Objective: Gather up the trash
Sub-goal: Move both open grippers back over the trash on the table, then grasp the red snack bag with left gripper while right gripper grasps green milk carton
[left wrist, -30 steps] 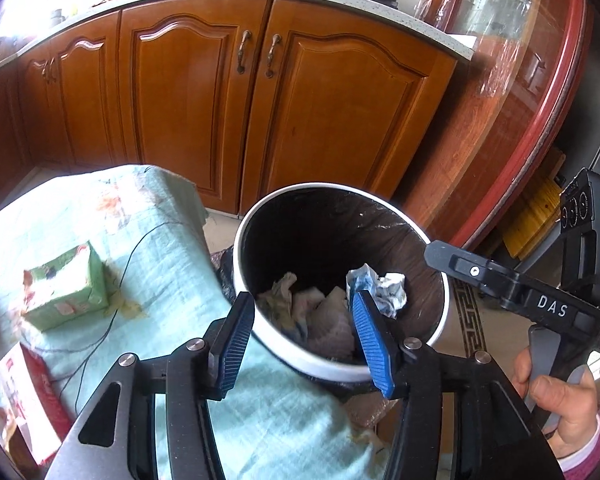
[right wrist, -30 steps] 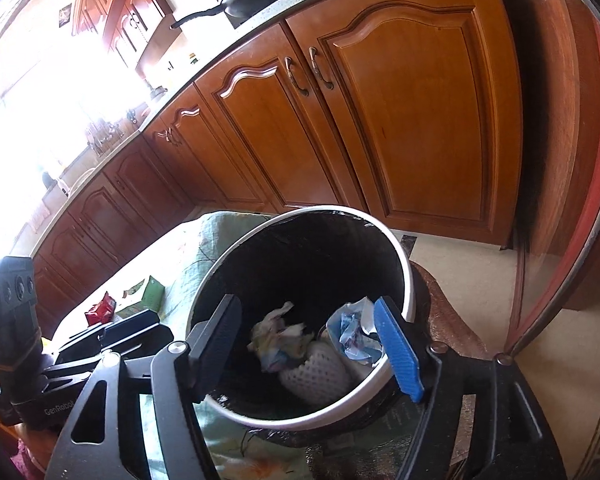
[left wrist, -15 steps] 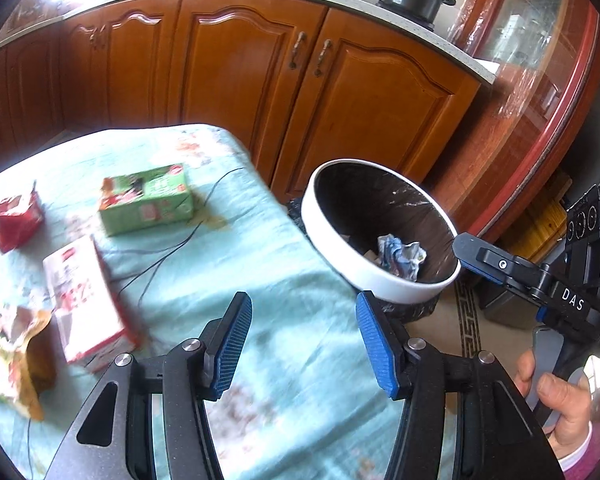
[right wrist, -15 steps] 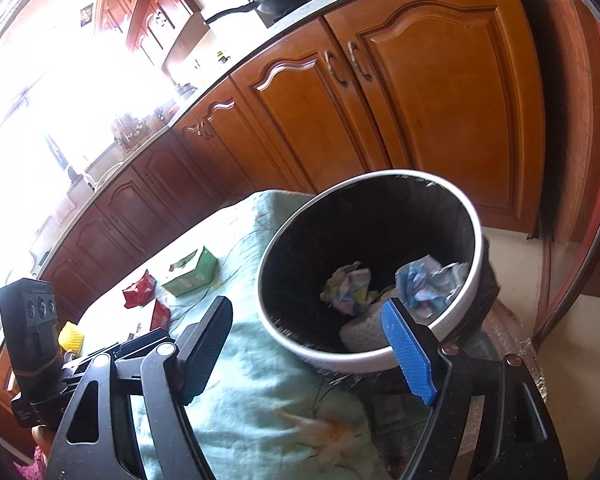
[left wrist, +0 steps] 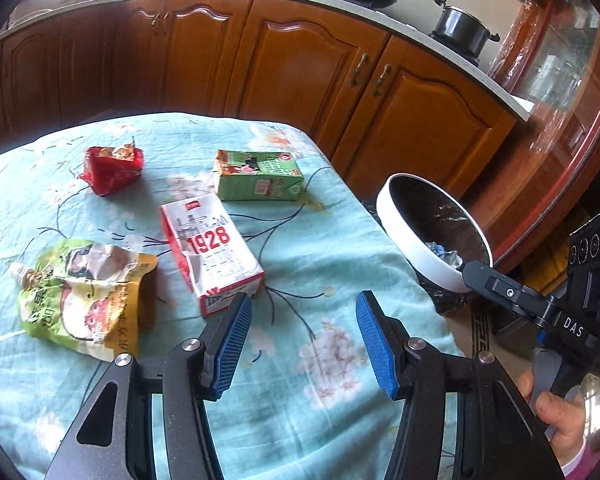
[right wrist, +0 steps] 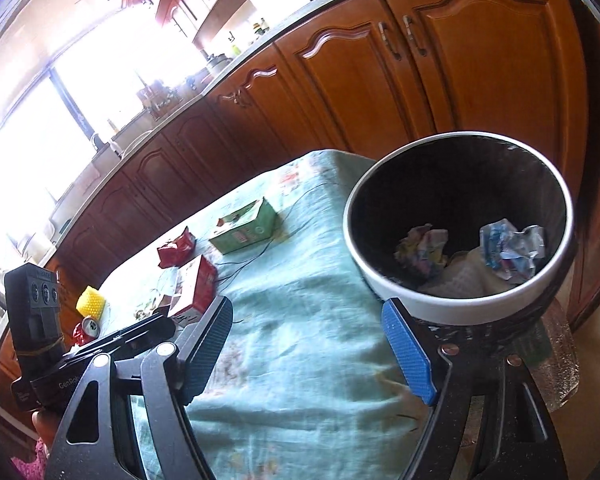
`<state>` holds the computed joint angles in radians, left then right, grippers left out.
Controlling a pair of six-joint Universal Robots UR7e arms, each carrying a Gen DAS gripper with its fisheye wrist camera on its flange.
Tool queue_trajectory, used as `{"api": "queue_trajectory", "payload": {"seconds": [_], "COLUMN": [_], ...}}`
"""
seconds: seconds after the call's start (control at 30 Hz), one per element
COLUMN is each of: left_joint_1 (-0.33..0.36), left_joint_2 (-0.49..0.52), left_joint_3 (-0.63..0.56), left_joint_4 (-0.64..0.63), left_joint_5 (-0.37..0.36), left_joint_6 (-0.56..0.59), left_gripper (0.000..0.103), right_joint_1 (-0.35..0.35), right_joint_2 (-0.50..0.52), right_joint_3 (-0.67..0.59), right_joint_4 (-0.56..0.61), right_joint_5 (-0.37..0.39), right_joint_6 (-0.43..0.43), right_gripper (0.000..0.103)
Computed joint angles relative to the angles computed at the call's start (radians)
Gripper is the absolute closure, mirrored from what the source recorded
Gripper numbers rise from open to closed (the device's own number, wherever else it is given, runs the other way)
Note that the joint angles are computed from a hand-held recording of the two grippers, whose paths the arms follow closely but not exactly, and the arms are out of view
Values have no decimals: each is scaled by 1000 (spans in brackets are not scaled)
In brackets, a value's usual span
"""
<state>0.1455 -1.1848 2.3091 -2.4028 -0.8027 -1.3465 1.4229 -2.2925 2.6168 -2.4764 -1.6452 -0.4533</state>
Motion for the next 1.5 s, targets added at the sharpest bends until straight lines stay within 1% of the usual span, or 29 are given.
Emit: {"api": "queue_trajectory", "payload": {"seconds": [0.17,0.33,0.5,0.63,0.67,0.73,0.83,0.97,1.03,1.17,1.23,1.3,1.37,1.4,1.43,1.47,1.5], "left_joint_1": [-26,-34,-23,-6,2,26,69,149,192,269,310,350,383,396,408,417,427], "left_joint_2": [-77,-139,-194,-231,-235,-243,-253,-247,-243,-229,-221,-208,-189,-179,-169,-160,-143], "left_joint_3": [29,40,35,20,16,4,-14,-35,-43,-67,-70,-81,-93,-100,-106,-105,-108], "left_joint_4": [106,206,312,400,414,441,472,445,411,354,289,254,223,225,218,190,164], "left_joint_5": [9,23,39,55,62,71,90,108,114,127,122,116,114,115,115,110,106], "left_joint_6": [-93,-157,-210,-241,-241,-236,-226,-164,-123,-63,-9,19,52,60,74,101,125], "left_gripper": [49,49,49,49,49,46,45,44,44,44,44,44,45,47,49,61,75], "right_joint_1": [79,166,226,258,269,290,320,369,382,394,395,397,396,394,391,389,384], "right_joint_2": [81,221,379,500,535,597,685,810,858,945,984,1016,1045,1052,1056,1056,1049], "right_joint_3": [9,-11,-56,-106,-123,-151,-197,-267,-299,-356,-376,-387,-392,-393,-387,-380,-371], "right_joint_4": [-51,-127,-190,-213,-214,-218,-222,-228,-218,-187,-172,-169,-180,-181,-199,-219,-234], "right_joint_5": [-25,-74,-116,-148,-156,-174,-207,-292,-307,-346,-364,-389,-419,-425,-429,-431,-425], "right_joint_6": [29,9,-46,-91,-104,-131,-197,-292,-345,-418,-454,-483,-501,-499,-499,-501,-495], "right_gripper": [24,24,24,24,24,18,16,16,16,16,16,16,20,23,34,39,41]}}
